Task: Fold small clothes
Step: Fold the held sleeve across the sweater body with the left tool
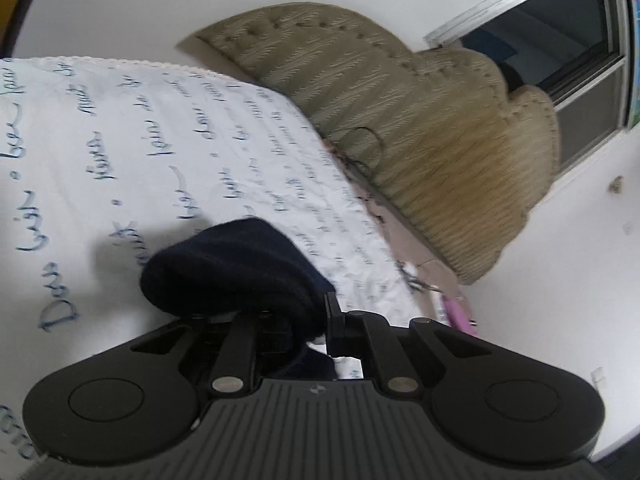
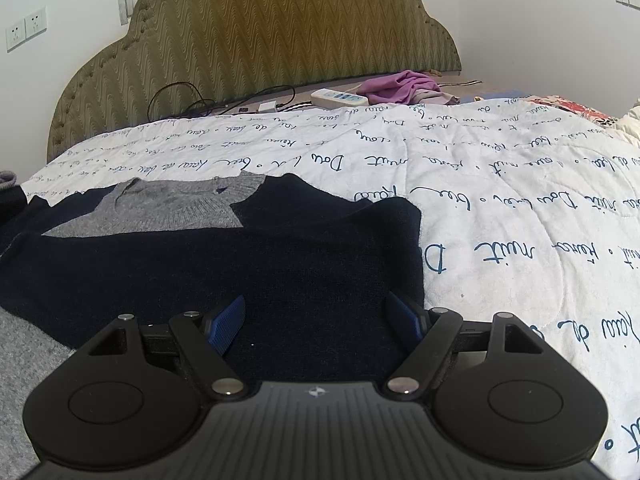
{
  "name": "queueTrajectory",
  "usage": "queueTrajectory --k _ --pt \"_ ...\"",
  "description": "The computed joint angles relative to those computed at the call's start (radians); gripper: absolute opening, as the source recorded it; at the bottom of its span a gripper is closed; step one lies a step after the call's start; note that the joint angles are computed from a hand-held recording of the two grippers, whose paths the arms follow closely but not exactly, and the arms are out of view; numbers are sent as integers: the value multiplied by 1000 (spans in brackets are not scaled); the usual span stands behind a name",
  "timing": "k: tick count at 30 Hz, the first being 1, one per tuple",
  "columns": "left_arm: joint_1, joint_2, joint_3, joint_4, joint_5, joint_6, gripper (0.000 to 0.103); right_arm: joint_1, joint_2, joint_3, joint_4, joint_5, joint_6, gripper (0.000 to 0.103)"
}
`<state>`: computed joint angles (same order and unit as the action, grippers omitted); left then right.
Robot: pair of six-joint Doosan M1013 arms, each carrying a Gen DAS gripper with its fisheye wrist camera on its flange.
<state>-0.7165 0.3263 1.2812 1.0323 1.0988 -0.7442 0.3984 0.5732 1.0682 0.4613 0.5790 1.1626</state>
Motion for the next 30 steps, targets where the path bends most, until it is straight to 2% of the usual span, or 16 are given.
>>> queueTrajectory --k 5,7,9,13,16,17,20,22,23,24,26,27,28,29,30 --pt "-3 0 -1 -6 220 41 24 -2 0 1 11 -1 -4 77" --pt "6 -21 28 -30 229 30 24 -2 0 2 14 -1 -4 77" --pt "9 -40 55 -40 205 2 23 -2 0 1 12 -1 -2 77" --pt "5 -39 56 -34 188 -3 16 -1 -1 2 11 -1 -2 77" --pt "-21 -34 62 38 126 -14 9 1 -1 1 -4 -2 4 77" --pt "-34 -36 73 69 68 -30 9 2 -1 1 -14 -2 8 77" --pt "-63 -35 102 125 -165 -13 9 10 0 -3 -57 -3 26 78" --pt "-75 -24 103 128 -255 41 11 12 0 -4 -70 -5 31 78" --pt "-77 -16 96 97 -274 99 19 12 0 -4 -69 -4 31 78" --pt "-79 -10 89 57 -279 147 23 11 0 -4 -67 -4 31 78" --pt "-71 -20 116 36 -345 123 53 13 0 -3 -78 -7 36 78" --pt "-70 -28 138 73 -369 66 62 14 -1 -2 -86 -9 39 78" --pt "-72 -37 163 135 -382 -19 80 16 -1 -2 -95 -10 42 78" --pt "-72 -44 189 210 -406 -105 88 17 -1 -4 -103 -8 45 79" --pt "-71 -54 226 324 -448 -225 88 18 0 -7 -113 -5 49 79"
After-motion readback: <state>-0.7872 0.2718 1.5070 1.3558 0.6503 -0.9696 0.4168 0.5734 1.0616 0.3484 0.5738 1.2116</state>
